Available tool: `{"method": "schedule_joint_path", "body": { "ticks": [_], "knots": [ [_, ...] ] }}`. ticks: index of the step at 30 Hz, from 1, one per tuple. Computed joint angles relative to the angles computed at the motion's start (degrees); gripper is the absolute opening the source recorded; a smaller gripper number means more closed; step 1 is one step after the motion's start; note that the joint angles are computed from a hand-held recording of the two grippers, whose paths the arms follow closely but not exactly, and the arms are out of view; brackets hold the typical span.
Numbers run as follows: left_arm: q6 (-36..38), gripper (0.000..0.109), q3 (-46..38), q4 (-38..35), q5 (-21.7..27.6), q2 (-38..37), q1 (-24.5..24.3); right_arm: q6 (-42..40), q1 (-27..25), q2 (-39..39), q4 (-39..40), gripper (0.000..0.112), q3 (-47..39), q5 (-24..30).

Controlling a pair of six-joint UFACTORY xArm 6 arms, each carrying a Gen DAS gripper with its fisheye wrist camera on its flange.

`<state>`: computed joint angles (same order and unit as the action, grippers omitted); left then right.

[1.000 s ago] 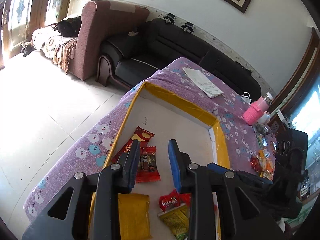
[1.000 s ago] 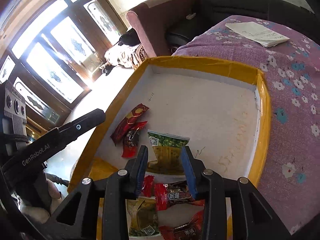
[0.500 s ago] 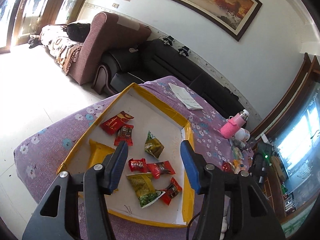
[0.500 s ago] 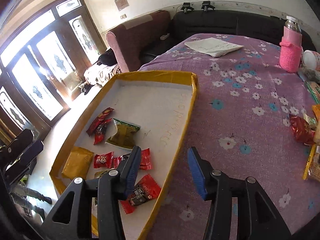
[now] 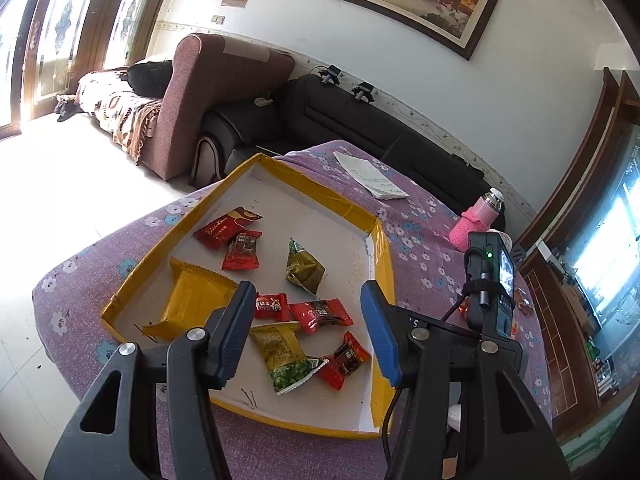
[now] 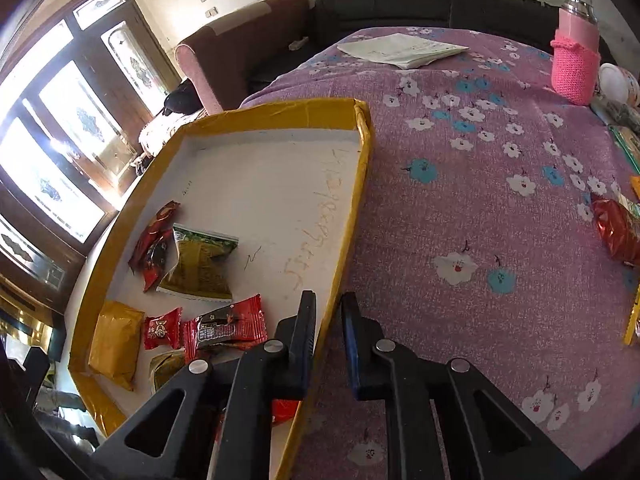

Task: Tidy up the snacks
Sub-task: 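Pull both tools back from the tray toward the remaining snacks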

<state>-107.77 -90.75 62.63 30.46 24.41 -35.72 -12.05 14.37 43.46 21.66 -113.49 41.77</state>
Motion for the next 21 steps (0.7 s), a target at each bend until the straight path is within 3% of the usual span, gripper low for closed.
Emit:
{"method": "schedule_joint_path", "body": {
  "ticks": [8, 12, 15, 16, 19, 21],
  "knots": [
    [-0.3, 0.053, 0.5, 0.4, -3.3, -0.6, 0.4, 0.7, 0.0, -8.3, 0.1, 0.014, 12.6, -4.1],
    [1.6, 0.054, -0.5, 0.6, -1.8, -0.4, -0.3, -4.2, -0.4, -10.0, 4.2, 0.021, 14.9, -4.1],
    [3.7, 0.077, -3.2, 3.3, 5.0, 0.5, -3.0, -11.2, 0.0, -15.4, 8.1, 0.024, 22.7, -12.6],
    [3.9, 0.080, -4.2, 4.9, 7.8, 0.9, -4.0, -14.0, 0.3, -17.3, 9.3, 0.026, 25.6, -16.0],
    [6.4, 0.080, -7.5, 9.6, 14.7, 2.6, -6.9, -25.2, 1.3, -22.6, 16.5, 0.039, 33.7, -28.0],
    [10.1, 0.080, -12.0, 11.6, 23.2, 5.4, -9.7, -32.0, 2.0, -24.9, 22.0, 0.045, 37.3, -36.3]
  ]
}}
